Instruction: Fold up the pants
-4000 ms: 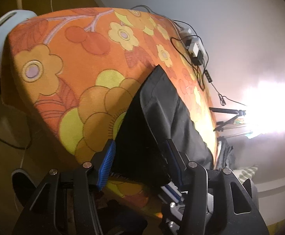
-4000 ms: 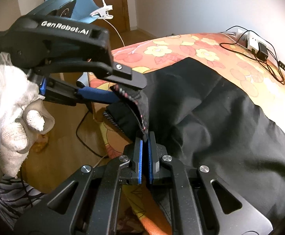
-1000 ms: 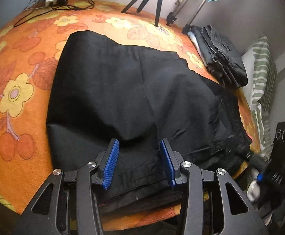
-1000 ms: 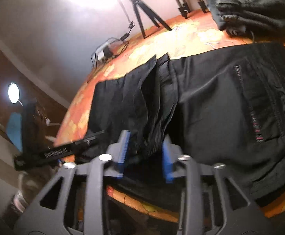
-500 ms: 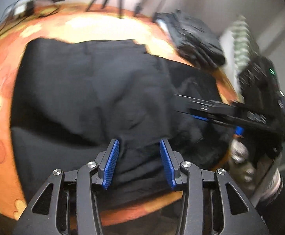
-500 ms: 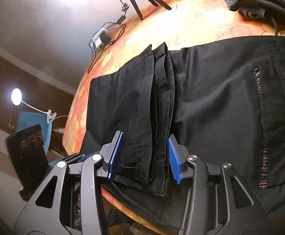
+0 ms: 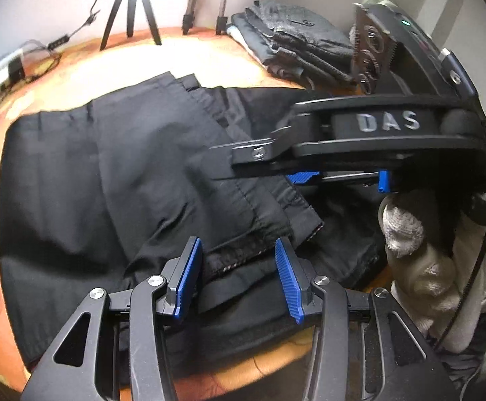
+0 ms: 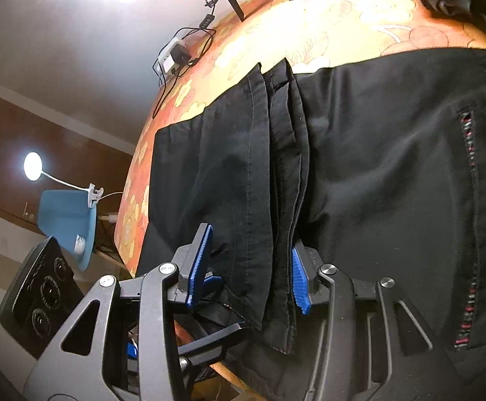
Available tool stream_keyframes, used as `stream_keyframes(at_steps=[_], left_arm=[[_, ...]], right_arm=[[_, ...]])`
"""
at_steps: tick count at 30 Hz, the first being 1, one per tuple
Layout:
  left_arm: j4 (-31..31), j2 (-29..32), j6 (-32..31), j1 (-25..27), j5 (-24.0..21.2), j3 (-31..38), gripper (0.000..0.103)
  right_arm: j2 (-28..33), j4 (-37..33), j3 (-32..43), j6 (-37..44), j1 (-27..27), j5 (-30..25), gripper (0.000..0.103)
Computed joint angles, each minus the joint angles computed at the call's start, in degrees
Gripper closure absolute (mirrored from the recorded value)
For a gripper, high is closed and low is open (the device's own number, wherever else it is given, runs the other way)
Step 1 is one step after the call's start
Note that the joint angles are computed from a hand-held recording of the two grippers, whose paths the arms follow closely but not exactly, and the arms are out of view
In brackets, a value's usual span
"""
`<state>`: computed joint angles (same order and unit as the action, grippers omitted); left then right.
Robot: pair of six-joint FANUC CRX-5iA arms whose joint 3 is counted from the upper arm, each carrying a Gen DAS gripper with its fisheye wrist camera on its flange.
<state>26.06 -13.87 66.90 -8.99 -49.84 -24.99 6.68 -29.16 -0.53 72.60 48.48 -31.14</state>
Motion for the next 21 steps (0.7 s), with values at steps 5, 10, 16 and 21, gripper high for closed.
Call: stream_keyframes(at_steps=[5,10,16,21], left_arm=[[5.0,0.3,-4.8,-0.4,1.7,-1.7,0.063],[13.6,-0.2,-10.3,0.5,1.4,-5.4,0.064],[18.5,-1.3,-15.3,0.4,0.8,-8.1,0.065],[19.3,-2.6,-16.3,1.2,-1.0,-8.5,0.065]], right_arm=[[0.9,-2.3,1.5,0.8,-1.0,-0.7,0.057],[0.9,-2.9,1.4,1.6,-1.2,-0.4,0.062],[1.2,-2.7,1.5,1.4,-0.9,0.2,0.067],[1.6,5.4,0.9,-3.2,2.0,1.3,0.080]])
